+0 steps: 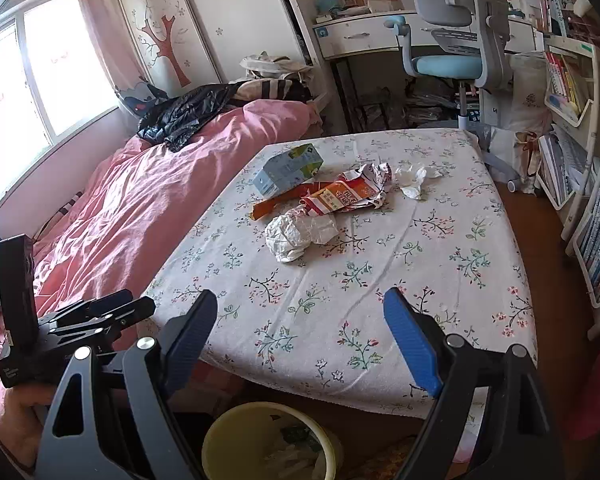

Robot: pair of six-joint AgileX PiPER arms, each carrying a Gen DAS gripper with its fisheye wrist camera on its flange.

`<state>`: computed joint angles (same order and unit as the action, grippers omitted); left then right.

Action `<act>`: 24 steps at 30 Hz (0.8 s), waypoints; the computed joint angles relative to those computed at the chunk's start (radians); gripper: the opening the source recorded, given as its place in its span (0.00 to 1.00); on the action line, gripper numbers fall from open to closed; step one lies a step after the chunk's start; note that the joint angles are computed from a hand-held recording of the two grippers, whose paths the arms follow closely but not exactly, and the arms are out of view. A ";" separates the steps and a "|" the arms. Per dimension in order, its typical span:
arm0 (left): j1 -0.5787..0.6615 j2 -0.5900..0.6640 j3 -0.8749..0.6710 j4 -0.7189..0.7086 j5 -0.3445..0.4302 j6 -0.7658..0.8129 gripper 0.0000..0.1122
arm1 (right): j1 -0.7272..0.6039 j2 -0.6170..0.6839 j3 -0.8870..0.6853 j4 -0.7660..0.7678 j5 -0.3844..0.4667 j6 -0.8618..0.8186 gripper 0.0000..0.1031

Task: Collect trash
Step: 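Move both open tools back toward the wrappers and tissues on the table, then grasp the white plastic bag with the left tool while the right tool grasps a white tissue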

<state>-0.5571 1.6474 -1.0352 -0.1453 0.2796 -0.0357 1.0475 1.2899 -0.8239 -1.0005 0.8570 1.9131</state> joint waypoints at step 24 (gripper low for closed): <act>-0.019 0.333 -0.438 -0.068 0.139 0.087 0.59 | -0.315 0.065 0.023 0.051 -0.222 -0.188 0.79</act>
<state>-0.5760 1.9805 -1.4730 -0.2129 0.4184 0.0512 0.7325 1.3544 -0.8011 -0.9492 0.6355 1.7247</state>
